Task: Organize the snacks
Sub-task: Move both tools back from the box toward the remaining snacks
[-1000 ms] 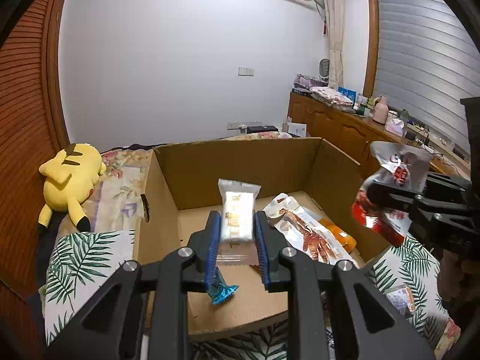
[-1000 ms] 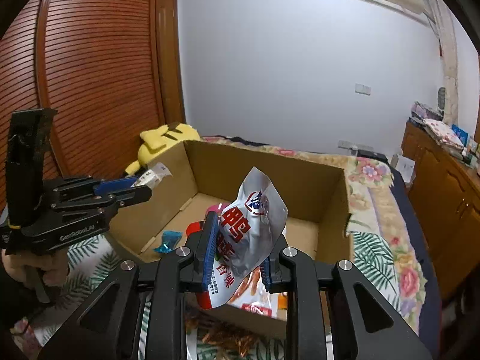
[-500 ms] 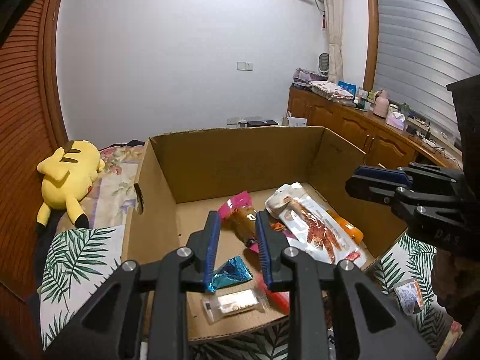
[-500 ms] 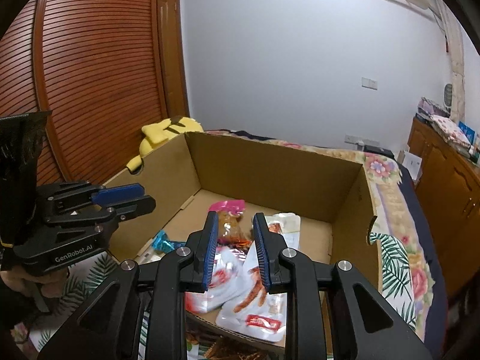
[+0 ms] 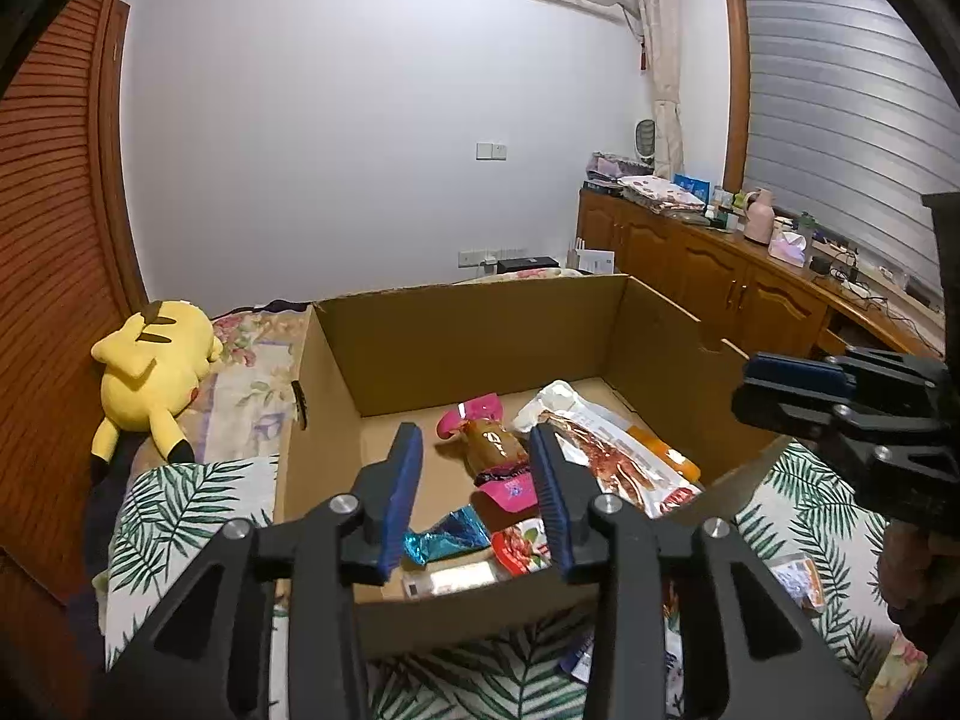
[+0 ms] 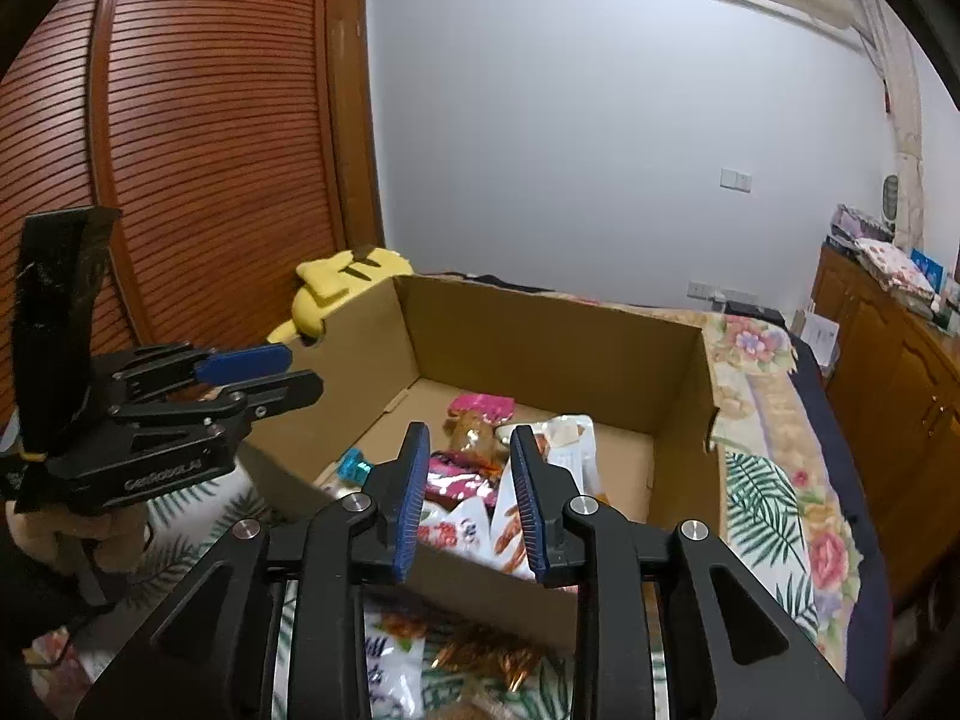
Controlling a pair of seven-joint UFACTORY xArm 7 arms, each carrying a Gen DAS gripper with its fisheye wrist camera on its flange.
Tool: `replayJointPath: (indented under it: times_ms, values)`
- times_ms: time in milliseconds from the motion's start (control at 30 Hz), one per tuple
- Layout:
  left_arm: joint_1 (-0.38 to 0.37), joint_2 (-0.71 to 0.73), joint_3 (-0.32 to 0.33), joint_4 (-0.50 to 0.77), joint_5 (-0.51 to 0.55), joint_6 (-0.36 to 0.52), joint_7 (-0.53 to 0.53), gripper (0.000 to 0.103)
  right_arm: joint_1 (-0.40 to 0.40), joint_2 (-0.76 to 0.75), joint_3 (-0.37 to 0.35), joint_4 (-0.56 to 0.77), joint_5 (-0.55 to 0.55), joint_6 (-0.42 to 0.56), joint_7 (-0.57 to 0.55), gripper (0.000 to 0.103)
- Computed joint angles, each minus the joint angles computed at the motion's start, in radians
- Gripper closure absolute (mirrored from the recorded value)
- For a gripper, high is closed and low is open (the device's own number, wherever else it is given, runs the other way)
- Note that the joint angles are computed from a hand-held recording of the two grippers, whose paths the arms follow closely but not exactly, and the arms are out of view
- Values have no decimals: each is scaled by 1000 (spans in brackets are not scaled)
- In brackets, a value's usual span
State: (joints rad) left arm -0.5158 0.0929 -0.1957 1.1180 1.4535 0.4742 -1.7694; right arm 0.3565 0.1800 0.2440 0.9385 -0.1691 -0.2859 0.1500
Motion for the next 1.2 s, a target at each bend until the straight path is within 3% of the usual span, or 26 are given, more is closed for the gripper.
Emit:
replayJointPath:
  times_ms: [100, 367, 567, 667, 933, 1033, 1200]
  values:
    - [-10, -26, -12, -21, -9, 19, 1, 66, -17, -50, 15, -57, -19, -10, 30, 77]
    - [-32, -97, -66, -88, -50, 54, 8, 63, 15, -174, -24, -210, -36, -30, 88, 72]
    - [-45, -137, -104, -138, -92, 70, 14, 60, 44, -220, -29, -293, 61, -29, 37, 68]
    - [-51, -145, -120, -157, -108, 74, 8, 60, 60, -233, -60, -331, 4, -35, 108, 65]
    - [-81, -124, -142, -172, -136, 78, -3, 60, 65, -195, -15, -362, 158, -37, 1, 59]
    - [-94, -112, -142, -174, -145, 84, -2, 60, 94, -167, -2, -351, 310, -24, -124, 53]
    - [-116, -87, -136, -177, -148, 94, -17, 60, 116, -131, -21, -345, 325, -22, -116, 46]
